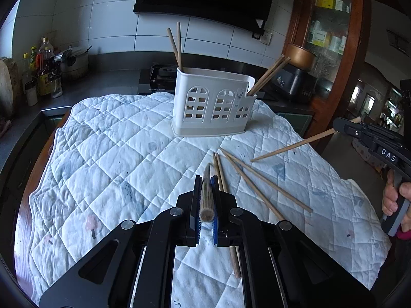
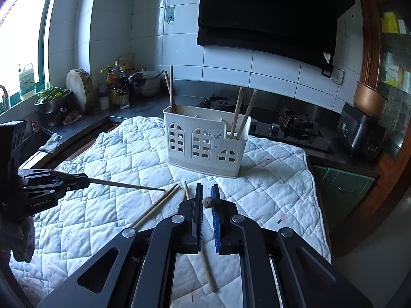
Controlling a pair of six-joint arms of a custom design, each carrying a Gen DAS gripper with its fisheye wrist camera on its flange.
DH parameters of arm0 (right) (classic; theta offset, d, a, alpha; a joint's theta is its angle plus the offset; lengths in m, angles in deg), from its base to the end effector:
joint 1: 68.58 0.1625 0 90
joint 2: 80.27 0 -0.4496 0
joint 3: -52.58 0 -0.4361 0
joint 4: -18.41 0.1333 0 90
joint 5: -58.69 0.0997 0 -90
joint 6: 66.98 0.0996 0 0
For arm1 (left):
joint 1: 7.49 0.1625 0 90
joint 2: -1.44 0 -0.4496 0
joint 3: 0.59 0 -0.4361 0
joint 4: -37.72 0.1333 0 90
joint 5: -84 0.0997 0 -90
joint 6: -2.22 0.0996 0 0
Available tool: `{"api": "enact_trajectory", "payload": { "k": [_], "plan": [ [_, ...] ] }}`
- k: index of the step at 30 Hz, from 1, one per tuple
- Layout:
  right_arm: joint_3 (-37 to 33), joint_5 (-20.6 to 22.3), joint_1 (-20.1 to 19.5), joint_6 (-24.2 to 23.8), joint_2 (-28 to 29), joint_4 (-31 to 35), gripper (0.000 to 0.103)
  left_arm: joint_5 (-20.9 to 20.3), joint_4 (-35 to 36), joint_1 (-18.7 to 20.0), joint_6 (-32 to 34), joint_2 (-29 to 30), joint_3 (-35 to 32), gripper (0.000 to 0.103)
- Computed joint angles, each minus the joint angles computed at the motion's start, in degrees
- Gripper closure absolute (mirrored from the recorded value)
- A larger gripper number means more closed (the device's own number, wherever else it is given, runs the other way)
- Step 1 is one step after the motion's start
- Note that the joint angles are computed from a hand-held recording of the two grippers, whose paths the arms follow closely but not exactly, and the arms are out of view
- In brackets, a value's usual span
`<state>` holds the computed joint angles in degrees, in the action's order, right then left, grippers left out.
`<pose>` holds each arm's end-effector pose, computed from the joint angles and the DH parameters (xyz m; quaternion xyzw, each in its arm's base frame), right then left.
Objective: Organize utensils
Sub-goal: 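Lift the left tool's chopstick upright over the caddy while the right tool carries its own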
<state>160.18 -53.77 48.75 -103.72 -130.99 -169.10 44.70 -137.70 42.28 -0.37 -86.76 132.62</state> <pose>0.3870 -0.5413 0.1403 0.4306 -0.8156 0.3244 0.2100 -0.1231 -0.4712 0.3201 0.1336 0.8505 -0.4373 0.2601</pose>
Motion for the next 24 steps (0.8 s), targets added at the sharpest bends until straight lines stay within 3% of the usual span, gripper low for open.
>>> {"api": "enact_trajectory", "payload": {
  "k": [14, 24],
  "plan": [
    [-13.73, 0.78, 2.33, 4.79, 1.53, 15.24, 0.096, -3.69, 4.84, 1.29, 7.80, 2.08, -10.81, 0.098],
    [-26.03, 2.70, 3.74, 7.20, 5.22, 19.62, 0.096, -3.15, 2.55, -0.32, 17.30, 6.60, -21.72, 0.098]
  ]
}}
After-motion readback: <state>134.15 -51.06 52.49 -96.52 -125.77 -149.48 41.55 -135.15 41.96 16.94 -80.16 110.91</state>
